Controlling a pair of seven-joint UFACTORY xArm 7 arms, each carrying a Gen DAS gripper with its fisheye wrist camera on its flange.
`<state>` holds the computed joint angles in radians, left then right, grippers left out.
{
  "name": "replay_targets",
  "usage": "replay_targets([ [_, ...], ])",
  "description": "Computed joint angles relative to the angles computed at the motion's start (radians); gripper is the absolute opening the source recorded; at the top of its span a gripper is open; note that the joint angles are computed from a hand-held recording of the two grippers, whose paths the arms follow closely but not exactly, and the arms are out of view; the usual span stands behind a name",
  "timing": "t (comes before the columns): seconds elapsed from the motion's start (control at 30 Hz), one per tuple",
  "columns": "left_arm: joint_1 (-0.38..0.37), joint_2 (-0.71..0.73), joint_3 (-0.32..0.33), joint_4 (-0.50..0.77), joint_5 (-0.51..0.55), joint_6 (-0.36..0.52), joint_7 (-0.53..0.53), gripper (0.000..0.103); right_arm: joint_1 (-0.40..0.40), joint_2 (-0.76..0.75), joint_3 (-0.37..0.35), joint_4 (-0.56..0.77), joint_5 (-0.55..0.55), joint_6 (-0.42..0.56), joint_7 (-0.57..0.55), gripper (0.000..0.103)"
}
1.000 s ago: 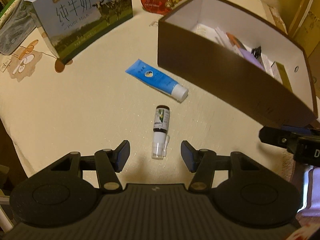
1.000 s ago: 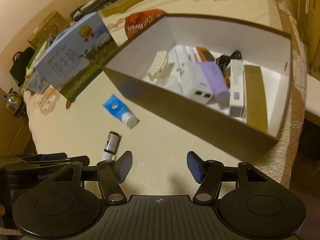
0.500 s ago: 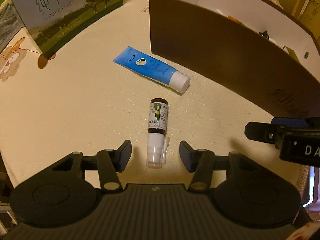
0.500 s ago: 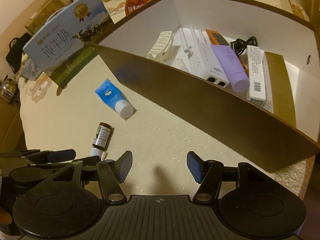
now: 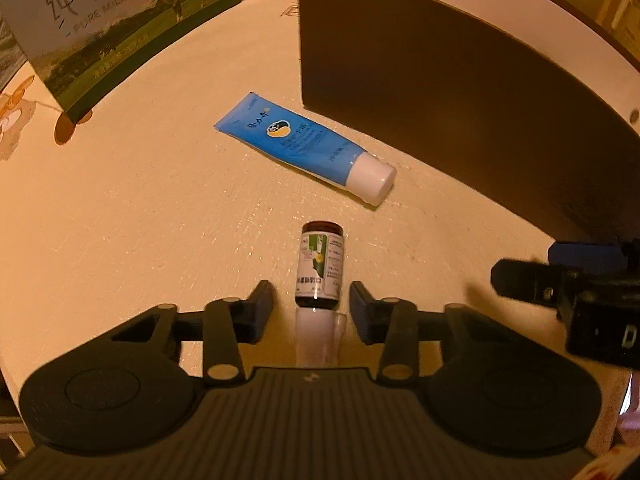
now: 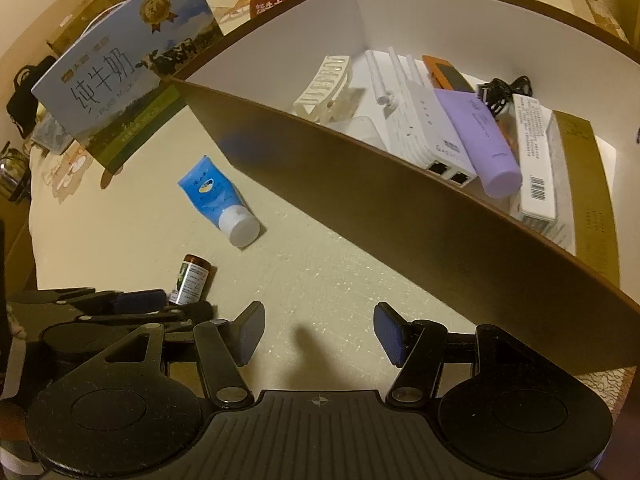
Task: Organize rigid objects
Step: 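Reach the left gripper to the brown medicine bottle and close on it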
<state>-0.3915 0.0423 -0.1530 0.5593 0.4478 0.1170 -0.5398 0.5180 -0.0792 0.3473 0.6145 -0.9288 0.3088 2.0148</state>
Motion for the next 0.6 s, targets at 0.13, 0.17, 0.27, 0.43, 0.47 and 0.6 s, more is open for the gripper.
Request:
replay_targets([
  [0.13,-0.004,0.010,0.028,0.004,0.062,-0.024,-0.085,0.021,-0.001,0.045,-0.011,0.038,-0.077,-0.014,0.024,0.057],
  [0.17,-0.007,0.012,0.039,0.006,0.099,-0.028,-0.124,0.020,0.002,0.059,-0.019,0.049,-0.099,-0.021,0.030,0.057],
  [0.27,-0.004,0.008,0.065,0.013,0.215,-0.014,-0.243,0.020,0.017,0.105,-0.049,0.093,-0.177,-0.032,0.042,0.057],
  [0.43,0.036,-0.003,0.056,0.014,0.226,0.011,-0.283,0.020,0.051,0.192,-0.113,0.189,-0.346,-0.048,0.068,0.057],
  [0.47,0.043,-0.005,0.053,0.014,0.215,0.017,-0.279,0.021,0.056,0.215,-0.127,0.211,-0.379,-0.054,0.072,0.057],
  [0.6,0.069,-0.011,0.044,0.013,0.170,0.030,-0.256,0.020,0.074,0.308,-0.173,0.296,-0.474,-0.104,0.078,0.057],
])
